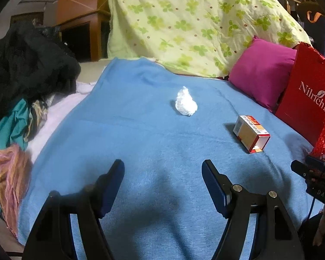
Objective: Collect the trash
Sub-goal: 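Grasp the white crumpled tissue with the left tool while the right tool grasps the orange-and-white box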
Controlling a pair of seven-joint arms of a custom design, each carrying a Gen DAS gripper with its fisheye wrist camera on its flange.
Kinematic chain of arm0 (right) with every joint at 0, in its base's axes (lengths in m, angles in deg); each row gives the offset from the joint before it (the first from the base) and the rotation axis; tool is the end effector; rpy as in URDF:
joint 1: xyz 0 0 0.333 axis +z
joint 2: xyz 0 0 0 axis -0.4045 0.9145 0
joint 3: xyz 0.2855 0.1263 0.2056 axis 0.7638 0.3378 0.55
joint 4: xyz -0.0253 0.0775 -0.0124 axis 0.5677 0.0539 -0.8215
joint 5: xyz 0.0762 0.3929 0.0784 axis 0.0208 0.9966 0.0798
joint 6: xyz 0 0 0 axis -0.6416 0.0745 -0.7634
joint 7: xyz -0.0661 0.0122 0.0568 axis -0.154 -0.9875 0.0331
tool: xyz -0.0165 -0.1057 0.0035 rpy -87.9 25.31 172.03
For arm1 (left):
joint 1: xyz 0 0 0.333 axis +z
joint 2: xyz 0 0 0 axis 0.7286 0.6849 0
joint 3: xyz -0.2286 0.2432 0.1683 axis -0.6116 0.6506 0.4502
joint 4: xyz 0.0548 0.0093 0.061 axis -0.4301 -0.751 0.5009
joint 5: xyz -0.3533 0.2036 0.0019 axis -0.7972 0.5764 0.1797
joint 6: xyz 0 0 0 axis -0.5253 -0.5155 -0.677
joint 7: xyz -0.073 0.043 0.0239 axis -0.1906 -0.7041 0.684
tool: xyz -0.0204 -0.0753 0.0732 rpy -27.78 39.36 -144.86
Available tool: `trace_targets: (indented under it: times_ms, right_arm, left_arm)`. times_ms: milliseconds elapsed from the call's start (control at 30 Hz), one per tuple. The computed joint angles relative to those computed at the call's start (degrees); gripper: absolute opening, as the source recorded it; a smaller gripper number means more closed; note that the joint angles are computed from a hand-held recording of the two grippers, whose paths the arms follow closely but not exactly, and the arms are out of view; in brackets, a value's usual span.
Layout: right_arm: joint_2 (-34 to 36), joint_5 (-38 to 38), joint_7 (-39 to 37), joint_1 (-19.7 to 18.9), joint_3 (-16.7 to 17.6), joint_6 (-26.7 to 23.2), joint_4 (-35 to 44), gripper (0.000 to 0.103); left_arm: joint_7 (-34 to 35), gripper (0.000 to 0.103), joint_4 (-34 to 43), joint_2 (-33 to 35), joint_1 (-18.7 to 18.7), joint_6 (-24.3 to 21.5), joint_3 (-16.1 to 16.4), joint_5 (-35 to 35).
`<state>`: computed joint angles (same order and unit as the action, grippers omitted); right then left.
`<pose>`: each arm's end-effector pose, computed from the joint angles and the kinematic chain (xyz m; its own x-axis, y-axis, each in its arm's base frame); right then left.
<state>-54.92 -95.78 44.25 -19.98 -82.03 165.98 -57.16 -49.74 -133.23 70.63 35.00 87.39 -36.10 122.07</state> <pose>0.6010 0.0447 0.5346 0.0219 -0.9991 0.0367 -0.6319 -0.0422 -0.7739 0.6109 -0.2002 0.5329 -0.0296 -0.9977 0.0610 -0.6143 -0.0300 -0.7885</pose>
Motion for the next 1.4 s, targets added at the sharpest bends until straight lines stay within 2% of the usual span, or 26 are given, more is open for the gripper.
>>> trace_targets:
  times_ms: [33, 100, 267, 400, 467, 567, 667, 800, 900, 1000, 1167, 1267, 1400]
  right_arm:
    - [0.24, 1.43, -1.24, -0.06, 0.3, -0.13, 0.2, 0.066]
    - [0.83, 4.52, -3.89, -0.19, 0.92, -0.37, 0.71, 0.066]
    - [3.01, 13.75, -11.6, -1.0, 2.9, -0.61, 2.99, 0.066]
    - [5.54, 24.22, -19.39, -4.04, 6.76, -0.2, 6.13, 0.066]
    - [6.6, 27.09, -21.37, -4.84, 7.77, 0.06, 7.55, 0.066]
    - [8.41, 33.17, -26.0, -7.97, 11.39, -0.07, 10.27, 0.066]
    - [10.13, 42.15, -32.66, -12.33, 16.52, -1.26, 13.25, 0.066]
    - [12.27, 49.87, -38.4, -14.25, 19.31, -2.52, 16.99, 0.067]
    - [13.79, 51.42, -40.12, -12.99, 18.42, -4.45, 19.56, 0.068]
    - [15.01, 46.18, -35.64, -8.43, 13.31, -6.94, 21.53, 0.068]
    - [16.46, 45.2, -33.73, -7.77, 12.43, -9.09, 23.76, 0.068]
    - [17.26, 42.69, -30.77, -6.8, 10.87, -9.99, 24.83, 0.068]
    - [18.02, 43.33, -30.12, -8.09, 11.88, -10.96, 26.02, 0.068]
  left_arm:
    - [2.01, 0.074, 0.26, 0.45, 0.42, -1.32, -0.66, -2.58]
    - [6.99, 0.074, 0.04, 1.13, 1.76, -0.5, -2.04, -9.86]
    - [14.0, 0.074, 0.71, 2.63, 1.63, -1.11, -2.25, -20.67]
    - [16.56, 0.074, 2.51, 4.22, 0.62, -3.21, -1.19, -25.16]
    - [17.94, 0.074, 4.61, 5.69, 0.46, -4.75, -1.01, -27.57]
    - [18.73, 0.074, 7.97, 7.85, -0.55, -7.13, 0.22, -28.47]
    - [18.59, 0.074, 12.1, 10.43, -1.92, -8.68, 1.99, -27.07]
    - [18.7, 0.074, 19.29, 15.2, -3.66, -8.48, 4.53, -23.97]
    - [22.73, 0.074, 24.84, 19.08, -3.14, -8.26, 3.87, -25.75]
    - [26.77, 0.074, 31.7, 23.98, -3.68, -8.28, 4.33, -27.34]
    - [34.08, 0.074, 44.88, 32.71, -2.8, -11.21, 1.94, -34.1]
    - [35.93, 0.074, 55.0, 38.51, -3.11, -16.54, 1.65, -37.64]
    - [39.05, 0.077, 68.77, 46.21, -3.48, -24.02, 0.91, -39.91]
